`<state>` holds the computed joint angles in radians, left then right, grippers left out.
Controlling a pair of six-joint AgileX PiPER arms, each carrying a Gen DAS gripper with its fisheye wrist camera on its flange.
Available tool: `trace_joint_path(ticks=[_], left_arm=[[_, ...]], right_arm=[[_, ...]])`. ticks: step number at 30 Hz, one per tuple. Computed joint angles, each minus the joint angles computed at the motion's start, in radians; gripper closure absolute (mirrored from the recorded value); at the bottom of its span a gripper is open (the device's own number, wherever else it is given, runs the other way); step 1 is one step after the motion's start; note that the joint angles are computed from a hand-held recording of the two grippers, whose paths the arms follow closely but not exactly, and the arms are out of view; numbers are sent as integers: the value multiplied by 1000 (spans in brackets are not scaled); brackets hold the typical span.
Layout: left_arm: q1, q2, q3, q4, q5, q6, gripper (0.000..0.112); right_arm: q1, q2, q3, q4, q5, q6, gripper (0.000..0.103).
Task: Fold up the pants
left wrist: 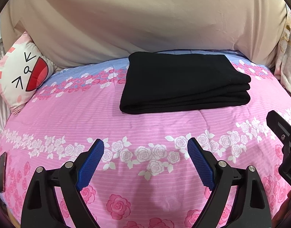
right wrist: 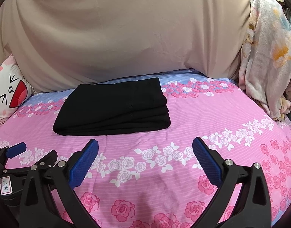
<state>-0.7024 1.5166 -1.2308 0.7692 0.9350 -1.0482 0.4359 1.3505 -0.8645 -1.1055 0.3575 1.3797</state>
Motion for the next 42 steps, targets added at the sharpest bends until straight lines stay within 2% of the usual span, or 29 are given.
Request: trace_joint_path(ticks=[36,42], left_arm=[[15,60,-60,-6,2,32,25],[36,51,-58,-58,-50,92,25]], right_arm=[[-12,31,-6,2,-14,7,6],[-12,32,-5,0,-14,10,6]])
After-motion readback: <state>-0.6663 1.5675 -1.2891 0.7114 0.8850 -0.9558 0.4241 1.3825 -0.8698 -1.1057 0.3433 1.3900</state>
